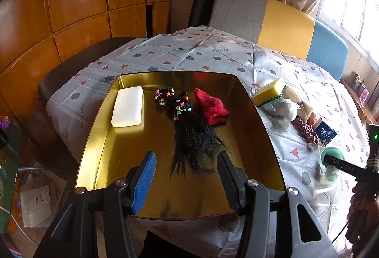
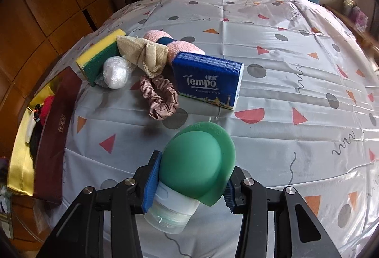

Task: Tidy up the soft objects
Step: 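Carry the green-capped bottle into the gold tray with the right gripper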

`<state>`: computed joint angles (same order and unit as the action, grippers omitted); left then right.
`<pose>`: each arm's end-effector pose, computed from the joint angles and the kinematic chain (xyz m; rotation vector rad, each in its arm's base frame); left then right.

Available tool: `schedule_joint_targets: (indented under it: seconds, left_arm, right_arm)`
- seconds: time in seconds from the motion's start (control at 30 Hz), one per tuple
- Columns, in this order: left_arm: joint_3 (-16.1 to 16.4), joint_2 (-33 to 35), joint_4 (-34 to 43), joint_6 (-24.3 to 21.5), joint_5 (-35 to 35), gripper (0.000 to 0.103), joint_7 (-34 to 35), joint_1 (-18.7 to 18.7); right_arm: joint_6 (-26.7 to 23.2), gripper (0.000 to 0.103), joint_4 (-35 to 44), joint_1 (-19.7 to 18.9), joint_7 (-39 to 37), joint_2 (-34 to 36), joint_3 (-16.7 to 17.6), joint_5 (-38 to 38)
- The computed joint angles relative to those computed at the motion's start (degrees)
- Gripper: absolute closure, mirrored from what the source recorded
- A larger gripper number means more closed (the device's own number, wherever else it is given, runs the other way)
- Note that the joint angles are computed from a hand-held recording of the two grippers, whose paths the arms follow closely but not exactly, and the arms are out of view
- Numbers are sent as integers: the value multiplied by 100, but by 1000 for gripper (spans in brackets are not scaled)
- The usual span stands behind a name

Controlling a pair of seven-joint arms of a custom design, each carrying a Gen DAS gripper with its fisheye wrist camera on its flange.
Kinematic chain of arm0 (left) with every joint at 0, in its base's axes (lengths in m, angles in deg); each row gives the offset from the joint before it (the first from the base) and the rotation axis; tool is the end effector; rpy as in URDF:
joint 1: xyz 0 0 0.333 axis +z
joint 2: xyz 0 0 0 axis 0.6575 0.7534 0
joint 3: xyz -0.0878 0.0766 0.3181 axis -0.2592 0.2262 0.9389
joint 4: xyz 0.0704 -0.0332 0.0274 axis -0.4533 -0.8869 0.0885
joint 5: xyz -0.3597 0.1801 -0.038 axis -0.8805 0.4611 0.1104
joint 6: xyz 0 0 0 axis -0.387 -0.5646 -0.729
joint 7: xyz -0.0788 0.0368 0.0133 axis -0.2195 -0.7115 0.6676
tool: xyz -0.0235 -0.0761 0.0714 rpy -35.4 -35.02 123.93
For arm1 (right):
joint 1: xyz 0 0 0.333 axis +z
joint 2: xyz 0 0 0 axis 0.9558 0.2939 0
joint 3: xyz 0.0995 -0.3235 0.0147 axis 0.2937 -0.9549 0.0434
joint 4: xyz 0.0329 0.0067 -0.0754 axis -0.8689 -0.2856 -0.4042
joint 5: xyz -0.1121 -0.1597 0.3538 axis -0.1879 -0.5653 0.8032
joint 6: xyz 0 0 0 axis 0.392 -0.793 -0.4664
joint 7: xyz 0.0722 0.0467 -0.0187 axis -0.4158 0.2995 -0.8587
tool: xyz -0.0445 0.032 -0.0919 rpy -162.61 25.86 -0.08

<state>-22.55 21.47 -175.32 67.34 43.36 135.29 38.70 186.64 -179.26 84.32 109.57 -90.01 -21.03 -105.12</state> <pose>0.6154 -0.1032 0.5718 -1.6792 2.0028 -0.8278 0.5652 0.1501 0.5120 -1.4135 2.2357 -0.4716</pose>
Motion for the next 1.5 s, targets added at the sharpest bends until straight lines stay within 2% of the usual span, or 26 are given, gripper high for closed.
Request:
schedule_joint_targets:
  seconds: [0.13,0.3,0.4,0.53,0.63,0.83,0.93,1.0,1.1,1.27,1.5]
  left_arm:
    - [19,12,15,-26,-18,49,-74,21]
    - [43,14,23,18,-35,49,-164,60]
    - [56,21,42,23,-66,49,-163,89]
    - [72,1,25,79,-84,49,-194,119]
    - [89,0,31,105,-72,49,-229,146]
    - [109,-8,12,165,-3,49,-315,187]
    - [113,-8,9,180,-3,49,-308,201]
    - [113,-9,0,190,11,49,-311,205]
    - [113,2,15,171,1,49,-310,211]
    - [102,-21,-11,178,20,49,-311,200]
    - [88,-101,-83,227,76,49,-268,161]
  right_arm:
    - [201,56,153,58,-187,-86,51,-2]
    - [572,56,689,322,-1474,211,152,902]
    - [579,56,1302,514,-2410,661,277,1573]
    - [291,56,2276,708,-3296,1383,416,2078]
    - [-185,56,3116,899,-3562,1995,378,1997]
    - [-1220,54,4518,1276,-3631,3030,110,1591]
    - [-1535,51,4935,1446,-3502,3357,-64,1296]
    - [-1561,50,4965,1517,-3378,3393,-148,1141]
    - [-1286,43,4663,1485,-3299,3210,-125,1140]
    - [-875,39,4192,1539,-3019,2880,-187,880]
    - [-407,34,3439,1683,-2299,2313,-321,172]
